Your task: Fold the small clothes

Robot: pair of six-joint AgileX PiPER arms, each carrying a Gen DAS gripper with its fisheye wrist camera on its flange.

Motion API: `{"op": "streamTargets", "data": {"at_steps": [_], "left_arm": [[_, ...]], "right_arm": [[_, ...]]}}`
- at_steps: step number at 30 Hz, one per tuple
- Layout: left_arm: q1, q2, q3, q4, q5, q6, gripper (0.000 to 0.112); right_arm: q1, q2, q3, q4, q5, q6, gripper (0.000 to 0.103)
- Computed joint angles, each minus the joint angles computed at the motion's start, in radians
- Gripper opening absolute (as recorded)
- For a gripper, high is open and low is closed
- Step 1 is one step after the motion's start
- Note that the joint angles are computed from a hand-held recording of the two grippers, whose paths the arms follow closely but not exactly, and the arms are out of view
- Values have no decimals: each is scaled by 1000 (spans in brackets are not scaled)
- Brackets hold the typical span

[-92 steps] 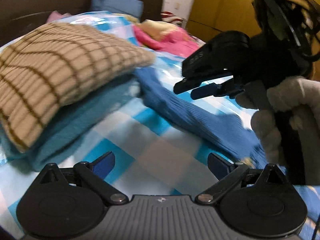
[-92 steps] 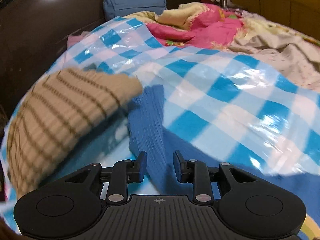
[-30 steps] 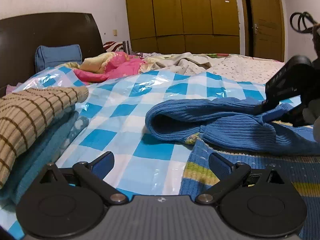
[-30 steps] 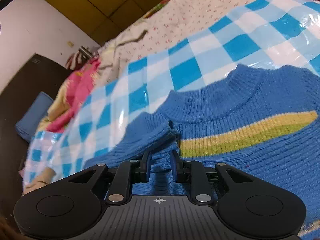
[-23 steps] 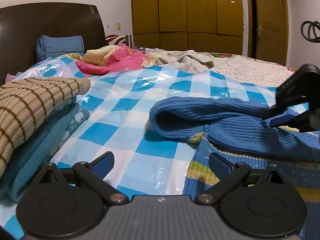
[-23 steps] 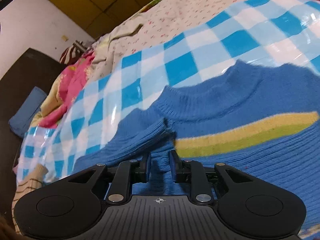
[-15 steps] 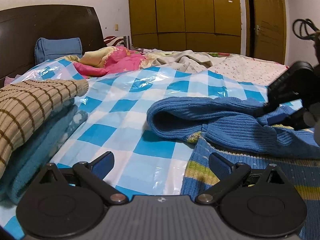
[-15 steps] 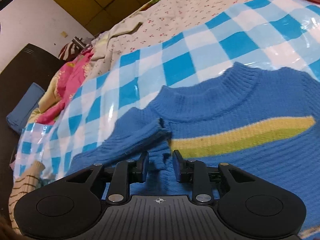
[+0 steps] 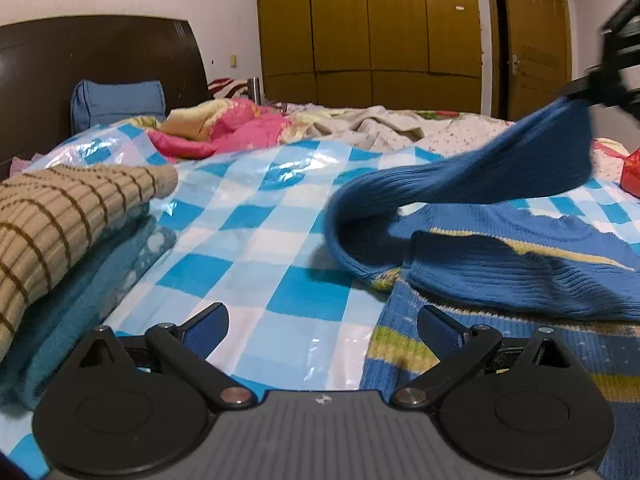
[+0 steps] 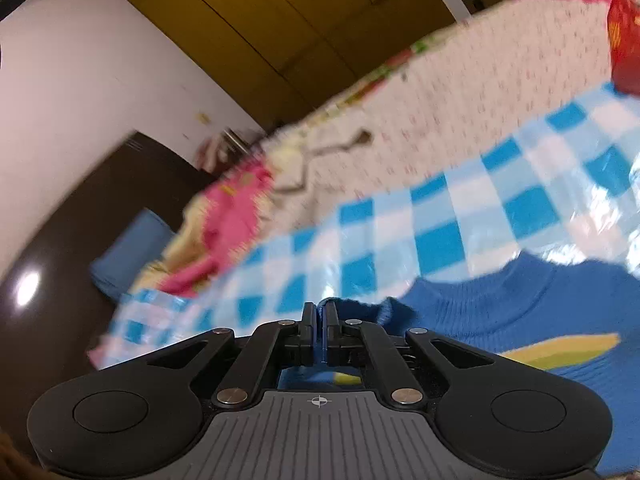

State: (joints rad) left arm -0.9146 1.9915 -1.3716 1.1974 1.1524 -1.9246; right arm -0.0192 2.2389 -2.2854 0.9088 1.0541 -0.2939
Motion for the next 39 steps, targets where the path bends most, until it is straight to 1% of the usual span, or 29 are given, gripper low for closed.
{"op": "streamTargets", "data": {"at_steps": [3, 5, 7, 9, 12, 16, 19, 20, 22, 24, 25, 26, 27, 29, 31, 33, 36, 38, 39], "left_arm": [[-13, 7, -11, 14, 4, 16, 103], [-19, 15, -26, 10, 3, 42, 103], [-23, 18, -34, 5, -10, 58, 103], [-27, 28, -49, 0, -6, 80, 103], [-30, 53, -87, -11, 25, 123, 103], [-17, 63, -128, -24, 19, 173, 103], [-16, 81, -171, 0, 31, 223, 103], [-17, 87, -182, 10, 34, 235, 103], [-17, 98, -207, 23, 34, 257, 103], [-20, 105, -222, 21, 27, 270, 103], [-23, 106, -221, 18, 22, 273, 103], [-28, 108, -220, 14, 19, 277, 103], [-32, 111, -222, 7, 18, 283, 103], [-40, 115, -218, -5, 12, 300, 103], [-43, 118, -220, -10, 8, 325, 103], [-41, 116, -223, -7, 0, 339, 103], [-29, 118, -241, 4, -25, 368, 103], [-23, 133, -268, 18, -31, 405, 103], [-20, 142, -284, 22, -37, 427, 103]], "right_arm": [[-59, -129, 235, 37, -26, -138, 2], [-74, -172, 349, -44, -62, -168, 2], [-84, -180, 427, -167, -105, -121, 2], [-107, -169, 469, -208, -121, -87, 2], [-145, -176, 510, -163, -152, -99, 2], [-149, -193, 486, -143, -194, -175, 2], [-166, -186, 434, -89, -177, -210, 2], [-175, -196, 443, -58, -183, -246, 2], [-178, -237, 492, -4, -230, -338, 2], [-186, -291, 587, 82, -296, -502, 2], [-189, -314, 632, 106, -325, -575, 3], [-190, -326, 659, 89, -347, -610, 6], [-192, -324, 665, 34, -341, -605, 10], [-209, -318, 675, -44, -310, -557, 10], [-238, -305, 679, -62, -253, -529, 10], [-263, -299, 689, -51, -224, -495, 10], [-288, -269, 659, -19, -162, -439, 11], [-290, -229, 602, -16, -134, -374, 19], [-283, -206, 572, -22, -134, -344, 21]]}}
